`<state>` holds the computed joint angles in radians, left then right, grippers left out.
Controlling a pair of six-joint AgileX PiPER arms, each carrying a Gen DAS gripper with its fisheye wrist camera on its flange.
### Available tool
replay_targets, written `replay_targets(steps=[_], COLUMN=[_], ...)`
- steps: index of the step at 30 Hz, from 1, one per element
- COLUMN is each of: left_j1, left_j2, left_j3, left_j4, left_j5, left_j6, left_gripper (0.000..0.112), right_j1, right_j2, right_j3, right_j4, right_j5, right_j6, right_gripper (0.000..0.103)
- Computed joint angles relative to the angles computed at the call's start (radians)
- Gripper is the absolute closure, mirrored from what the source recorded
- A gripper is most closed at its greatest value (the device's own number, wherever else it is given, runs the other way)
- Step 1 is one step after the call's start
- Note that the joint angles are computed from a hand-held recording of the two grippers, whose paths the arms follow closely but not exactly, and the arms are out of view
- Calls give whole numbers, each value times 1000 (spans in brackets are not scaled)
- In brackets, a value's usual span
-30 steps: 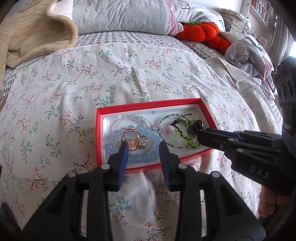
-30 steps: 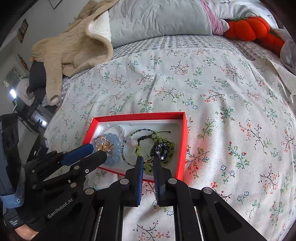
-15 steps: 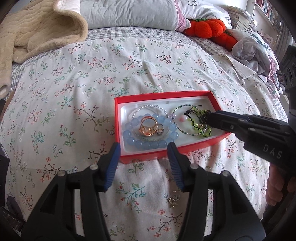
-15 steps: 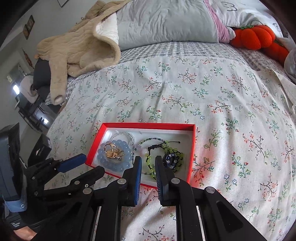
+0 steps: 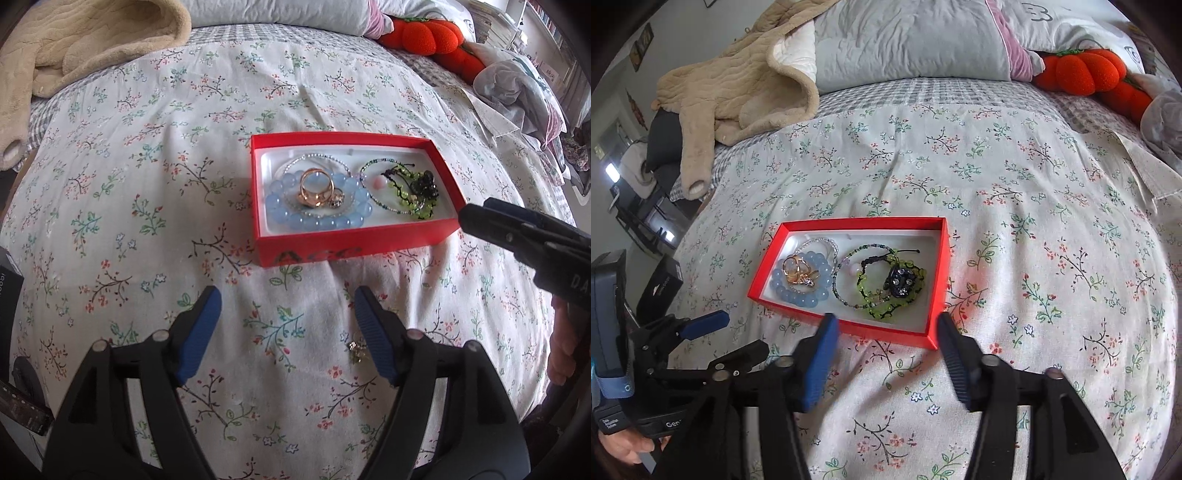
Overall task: Organize jewelry
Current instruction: 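Move the left tool to the gold earring on the bedspread and close on it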
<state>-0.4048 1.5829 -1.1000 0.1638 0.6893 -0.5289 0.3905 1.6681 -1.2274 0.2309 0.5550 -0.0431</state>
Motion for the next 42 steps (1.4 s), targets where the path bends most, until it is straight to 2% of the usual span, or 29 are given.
replay_targets(steps=[15,23,32,38,42], left_j1=[-26,-65,-124,-146,-126], left_j2=[-5,26,90,104,70], left_j3=[68,71,28,21,59], left_j4=[-103,-149,-64,20,30], left_j5=[33,38,9,26,27], left_j6=[129,172,62,10,39], left_gripper=[38,38,40,52,56], right_j1=[11,5,7,6,9], right_j2=[-59,-49,-36,-32,-27], right_j3=[83,77,74,68,62], right_j4=[-115,-118,-131,-130,-130], right_j5=[65,75,78,81,85], right_j6=[71,72,81,79,76], right_gripper=[30,30,29,29,29])
